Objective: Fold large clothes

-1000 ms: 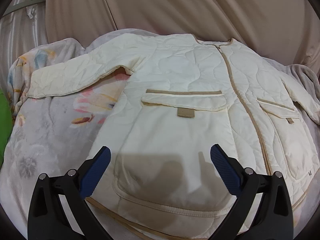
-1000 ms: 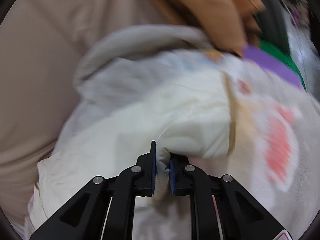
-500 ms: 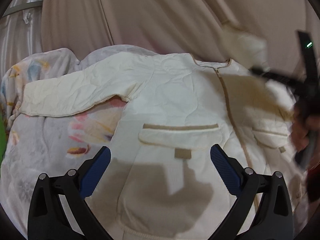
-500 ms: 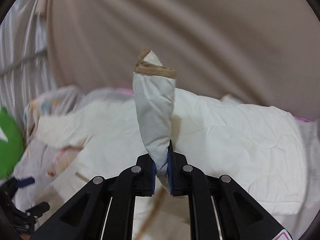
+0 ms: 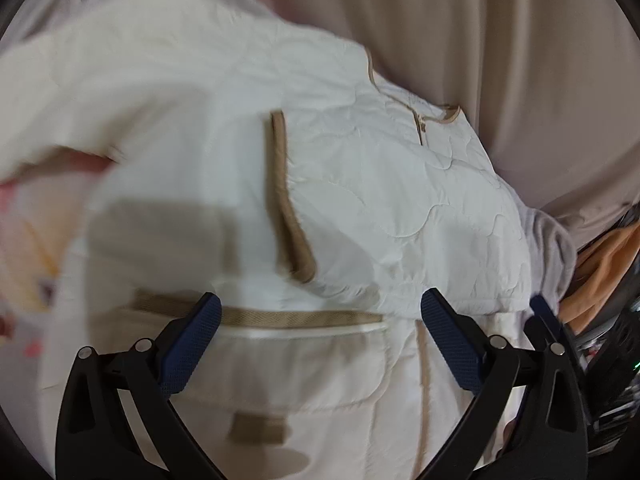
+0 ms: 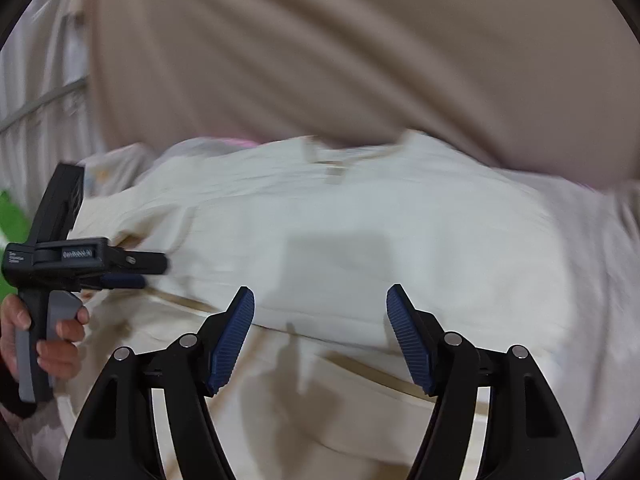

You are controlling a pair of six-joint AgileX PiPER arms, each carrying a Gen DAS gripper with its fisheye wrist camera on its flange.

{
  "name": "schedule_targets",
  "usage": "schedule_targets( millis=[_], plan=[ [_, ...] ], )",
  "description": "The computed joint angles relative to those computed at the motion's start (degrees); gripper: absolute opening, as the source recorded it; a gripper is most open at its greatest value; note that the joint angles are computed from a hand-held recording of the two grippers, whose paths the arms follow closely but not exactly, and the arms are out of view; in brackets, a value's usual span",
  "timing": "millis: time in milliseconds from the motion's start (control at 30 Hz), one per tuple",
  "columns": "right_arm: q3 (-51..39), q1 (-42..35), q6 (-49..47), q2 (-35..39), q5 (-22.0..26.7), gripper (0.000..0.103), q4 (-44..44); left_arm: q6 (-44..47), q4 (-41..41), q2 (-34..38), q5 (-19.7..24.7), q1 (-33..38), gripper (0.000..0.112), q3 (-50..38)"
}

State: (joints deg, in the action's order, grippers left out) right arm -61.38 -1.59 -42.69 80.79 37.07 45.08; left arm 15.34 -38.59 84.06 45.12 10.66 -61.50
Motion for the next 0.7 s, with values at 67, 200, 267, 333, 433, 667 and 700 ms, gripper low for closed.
schedule_targets(
  millis=[67,200,267,333,433,667,700],
  plan=[
    [1.1,-8.61,0.25,0.53,2.1,0.068,-0.39,-1.38,-0.3,3.26,0.0,-0.85,0.093,-2.05],
    [-0.84,-23.03,-1.97,7.33,13.08,0.065,7.07,-3.23,3.58,4.79,-2.39,-3.88,0.041,-5.26],
    [-2.78,-25.45,-1.8,10.95,16.83,0.06,9.23,-4.27,6.33,4.41,-3.3,-4.81,0.013,-7.44],
    [-5.69,-24.9,-0.29,14.28,18.53,0.059,9.72,-3.47,6.8,4.3,-4.23,-4.94,0.01,-10.44],
    [-10.03,-22.16,3.46,18.03,17.89,0.057,9.74,-4.09,10.84,1.71,-8.97,-5.34,0.008,-12.66],
    [-9.58,-17.41,-1.89,14.7,7.16,0.006,19.07,-12.88,24.58,6.83,-15.05,-5.6,0.008,-16.5],
    [-7.3,-16.89,-5.36,12.63,4.61,0.005,21.14,-14.09,26.14,9.06,-14.92,-5.77,0.008,-16.59]
  ],
)
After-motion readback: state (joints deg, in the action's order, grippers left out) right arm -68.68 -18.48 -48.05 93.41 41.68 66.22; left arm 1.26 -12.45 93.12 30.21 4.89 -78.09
